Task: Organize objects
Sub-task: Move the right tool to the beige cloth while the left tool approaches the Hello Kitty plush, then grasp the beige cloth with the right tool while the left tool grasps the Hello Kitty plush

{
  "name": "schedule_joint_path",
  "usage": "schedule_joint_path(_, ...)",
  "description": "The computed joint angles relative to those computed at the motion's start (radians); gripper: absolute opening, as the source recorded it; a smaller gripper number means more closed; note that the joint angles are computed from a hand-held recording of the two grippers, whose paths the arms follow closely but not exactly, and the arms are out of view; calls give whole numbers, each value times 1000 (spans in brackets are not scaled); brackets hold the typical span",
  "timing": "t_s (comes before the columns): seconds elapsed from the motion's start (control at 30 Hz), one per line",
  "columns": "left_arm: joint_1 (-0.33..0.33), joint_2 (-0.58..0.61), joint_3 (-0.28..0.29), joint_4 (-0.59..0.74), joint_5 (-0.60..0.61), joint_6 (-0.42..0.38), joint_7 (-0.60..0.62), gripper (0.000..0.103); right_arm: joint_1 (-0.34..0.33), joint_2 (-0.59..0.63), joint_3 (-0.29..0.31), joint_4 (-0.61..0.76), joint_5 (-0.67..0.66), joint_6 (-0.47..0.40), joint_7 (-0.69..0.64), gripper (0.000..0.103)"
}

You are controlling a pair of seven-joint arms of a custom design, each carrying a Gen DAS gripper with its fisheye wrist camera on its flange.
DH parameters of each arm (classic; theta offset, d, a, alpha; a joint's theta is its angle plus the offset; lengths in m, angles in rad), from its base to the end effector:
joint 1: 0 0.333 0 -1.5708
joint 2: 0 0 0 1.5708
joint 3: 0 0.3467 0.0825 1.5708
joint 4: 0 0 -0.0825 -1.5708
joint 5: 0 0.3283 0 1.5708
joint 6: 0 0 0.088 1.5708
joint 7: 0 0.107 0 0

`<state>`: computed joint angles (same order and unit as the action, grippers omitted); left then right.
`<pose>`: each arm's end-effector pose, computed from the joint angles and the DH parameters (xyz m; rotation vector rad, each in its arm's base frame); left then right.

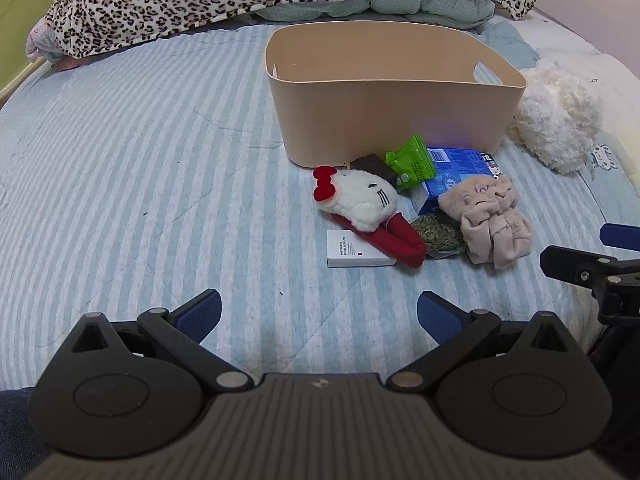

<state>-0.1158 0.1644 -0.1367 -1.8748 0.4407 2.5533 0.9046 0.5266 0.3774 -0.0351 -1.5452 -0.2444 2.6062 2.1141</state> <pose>0.5777 -0.1493 0.5368 -1.9701 1.7519 -0.5183 0.5919 0.3279 0.5613 -1.8695 1.6550 -0.4894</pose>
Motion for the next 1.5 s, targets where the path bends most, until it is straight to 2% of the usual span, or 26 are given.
schedule_joint_path(0.37,0,54,4,66,-14,-3,14,103,-10,48,-13,77,5,-31,-18,103)
schedule_joint_path(0.8,-17,198,17,260,-32,-44,54,103,-37,161,-2,235,97,-94,-114,103)
schedule_joint_path(1.1,-20,349,33,442,-65,-121,67,103,-61,259,17,373,191,-184,-176,94)
schedule_joint_path(1.3,0,411,17,496,-125,-128,113,103,-83,308,41,438,267,-224,-227,92)
schedule_joint_path(1.33,6,419,13,503,-140,-128,118,102,-86,314,45,447,279,-230,-235,89)
schedule_joint_path(1.4,23,430,-6,513,-180,-125,147,90,-90,325,53,465,299,-249,-254,81)
schedule_joint_path(1.47,49,435,-35,513,-241,-121,186,74,-93,325,61,464,318,-247,-273,66)
schedule_joint_path(1.5,58,430,-43,503,-263,-109,201,71,-95,324,65,464,328,-249,-283,62)
